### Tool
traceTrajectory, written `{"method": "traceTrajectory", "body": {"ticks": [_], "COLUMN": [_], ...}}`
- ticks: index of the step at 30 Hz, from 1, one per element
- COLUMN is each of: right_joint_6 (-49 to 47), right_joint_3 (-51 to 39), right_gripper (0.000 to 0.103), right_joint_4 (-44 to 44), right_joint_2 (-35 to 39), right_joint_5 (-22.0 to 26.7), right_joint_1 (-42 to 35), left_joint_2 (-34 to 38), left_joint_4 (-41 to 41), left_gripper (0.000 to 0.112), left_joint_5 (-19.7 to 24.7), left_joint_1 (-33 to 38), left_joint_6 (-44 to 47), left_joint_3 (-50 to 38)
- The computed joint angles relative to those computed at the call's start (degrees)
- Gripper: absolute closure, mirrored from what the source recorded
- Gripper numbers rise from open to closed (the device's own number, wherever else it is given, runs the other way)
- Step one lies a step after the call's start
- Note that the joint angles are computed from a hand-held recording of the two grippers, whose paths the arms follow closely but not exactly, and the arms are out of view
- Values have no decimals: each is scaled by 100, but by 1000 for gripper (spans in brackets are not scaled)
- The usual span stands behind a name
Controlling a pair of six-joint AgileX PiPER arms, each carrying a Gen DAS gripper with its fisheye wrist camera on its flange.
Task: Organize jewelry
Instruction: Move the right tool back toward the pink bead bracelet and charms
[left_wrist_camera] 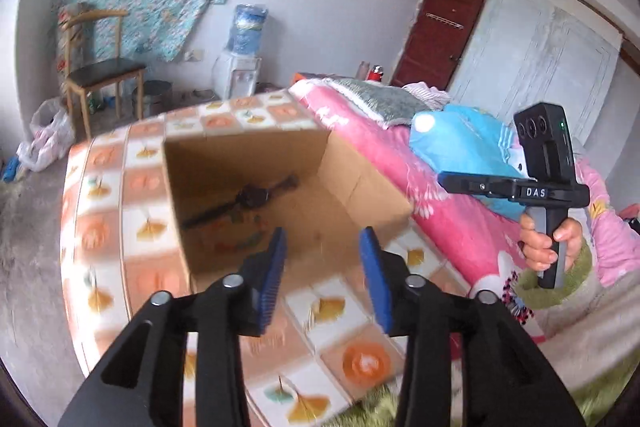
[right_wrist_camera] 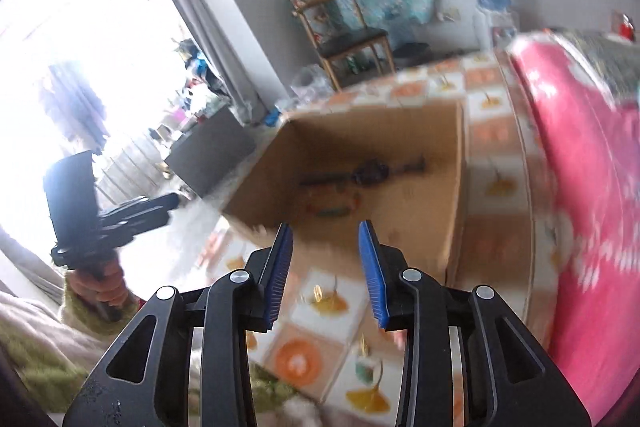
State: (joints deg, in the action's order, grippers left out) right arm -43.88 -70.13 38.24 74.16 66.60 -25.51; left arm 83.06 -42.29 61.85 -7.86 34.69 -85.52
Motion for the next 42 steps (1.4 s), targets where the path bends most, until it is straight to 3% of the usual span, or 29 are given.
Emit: {"method": "traceTrajectory", "body": {"ticks": [3, 8, 13, 20, 27, 36, 42], "right_joint_6": [140, 652, 928, 1170, 1898, 1737, 1634], "right_joint_3": [759, 1631, 2068, 2561, 2735, 2737, 2726], "right_gripper": [70, 70, 73, 80, 80, 80, 80], "right_joint_4": [-202, -899, -1323, -1465, -2252, -2001, -1863], "right_joint_2": [-209, -94, -67, -130, -241, -107, -163], "right_joint_5": [-268, -897, -1370, -2133, -2538, -2556, -2523], "right_joint_1": [-50, 185, 446, 1056, 1531, 1309, 1201], "left_joint_2": [-388, -156, -67, 51, 317, 800, 1094], "left_joint_4": [507, 1369, 2162, 2677, 2868, 3007, 2870], "left_gripper": [68, 68, 68, 69, 77, 79, 89], "left_joint_5": [-510, -1344, -2088, -2763, -2924, -2981, -2799], "left_joint_1": [-293, -1017, -1716, -2205, -2375, -2487, -2443], "left_joint_6": [-304, -1267, -1705, -1852, -1769, -1562, -1248], "left_joint_3": [936, 1815, 2319, 2573, 2418, 1977, 1738]}}
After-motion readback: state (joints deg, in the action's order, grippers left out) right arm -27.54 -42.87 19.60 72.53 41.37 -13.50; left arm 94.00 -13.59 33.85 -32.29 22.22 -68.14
